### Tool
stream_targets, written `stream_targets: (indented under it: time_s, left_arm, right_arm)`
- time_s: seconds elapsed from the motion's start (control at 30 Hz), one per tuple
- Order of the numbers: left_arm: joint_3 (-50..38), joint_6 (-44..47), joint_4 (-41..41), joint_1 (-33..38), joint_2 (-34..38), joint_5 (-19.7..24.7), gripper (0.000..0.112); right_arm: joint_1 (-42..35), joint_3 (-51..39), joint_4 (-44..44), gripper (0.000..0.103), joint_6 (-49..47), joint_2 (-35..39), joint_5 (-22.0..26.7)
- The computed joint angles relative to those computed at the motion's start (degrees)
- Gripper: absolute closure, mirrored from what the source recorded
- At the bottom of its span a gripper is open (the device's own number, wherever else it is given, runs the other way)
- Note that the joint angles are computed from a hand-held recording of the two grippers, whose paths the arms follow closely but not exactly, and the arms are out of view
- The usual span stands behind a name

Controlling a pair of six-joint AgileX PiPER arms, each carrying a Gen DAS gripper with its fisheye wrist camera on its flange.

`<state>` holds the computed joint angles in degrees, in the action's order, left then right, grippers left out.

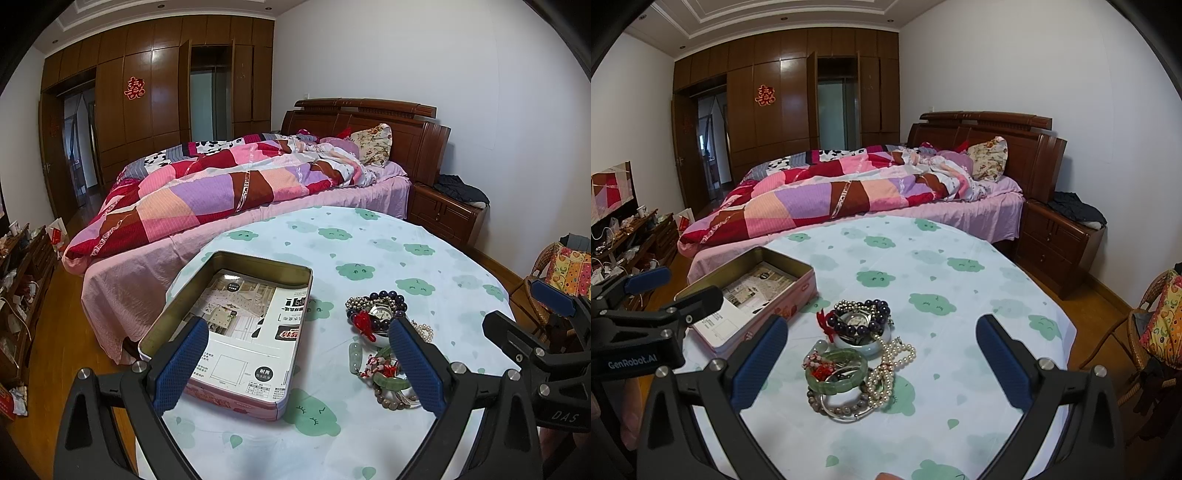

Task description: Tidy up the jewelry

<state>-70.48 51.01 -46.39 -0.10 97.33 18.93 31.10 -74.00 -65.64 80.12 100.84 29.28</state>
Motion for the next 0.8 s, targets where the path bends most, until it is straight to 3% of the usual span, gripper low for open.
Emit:
stream_targets:
  time_s: [0.8]
  left_arm:
    - [0.2,0.4,-0.2,0.1,0.0,0.1,0.014]
  right_arm:
    - [0.0,0.0,0.1,0.0,-0.4,0.1,-0.3]
